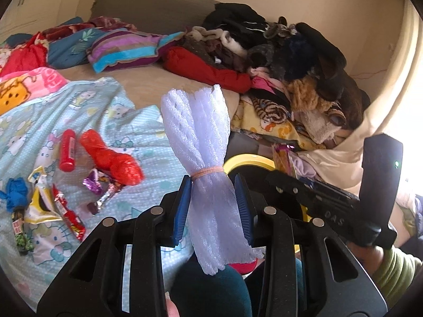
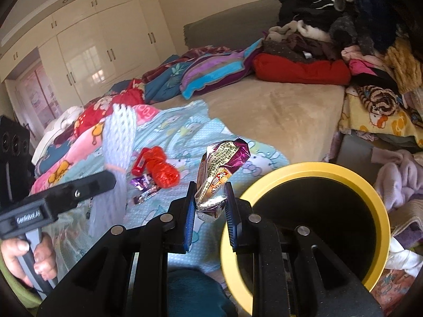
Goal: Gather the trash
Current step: 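Carry the candy wrapper in the right tool over the bin while the left tool holds the foam net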
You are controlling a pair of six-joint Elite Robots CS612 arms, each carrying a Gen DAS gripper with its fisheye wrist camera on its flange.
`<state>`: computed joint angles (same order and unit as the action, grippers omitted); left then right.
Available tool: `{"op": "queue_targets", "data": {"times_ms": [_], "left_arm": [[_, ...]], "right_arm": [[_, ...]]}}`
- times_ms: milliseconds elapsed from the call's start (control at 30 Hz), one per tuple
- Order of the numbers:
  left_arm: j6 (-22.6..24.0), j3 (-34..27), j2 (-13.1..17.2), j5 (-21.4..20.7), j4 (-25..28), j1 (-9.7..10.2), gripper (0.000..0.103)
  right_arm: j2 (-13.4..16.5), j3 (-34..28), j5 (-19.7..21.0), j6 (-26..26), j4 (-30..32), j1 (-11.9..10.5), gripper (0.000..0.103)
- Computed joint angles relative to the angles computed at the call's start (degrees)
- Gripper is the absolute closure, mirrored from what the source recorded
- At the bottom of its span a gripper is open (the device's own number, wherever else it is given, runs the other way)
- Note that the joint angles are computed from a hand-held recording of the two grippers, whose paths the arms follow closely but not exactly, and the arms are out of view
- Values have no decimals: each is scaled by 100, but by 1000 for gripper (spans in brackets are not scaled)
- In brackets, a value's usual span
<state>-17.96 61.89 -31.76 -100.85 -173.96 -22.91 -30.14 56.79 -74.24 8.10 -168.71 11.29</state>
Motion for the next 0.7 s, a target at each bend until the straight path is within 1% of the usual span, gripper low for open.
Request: {"op": "queue_targets", "data": {"times_ms": [700], "left_arm": [[410,-208,92,-298,183,-140,76]], "right_arm": [[-103,252,-468,448,-243,-188,83]]}}
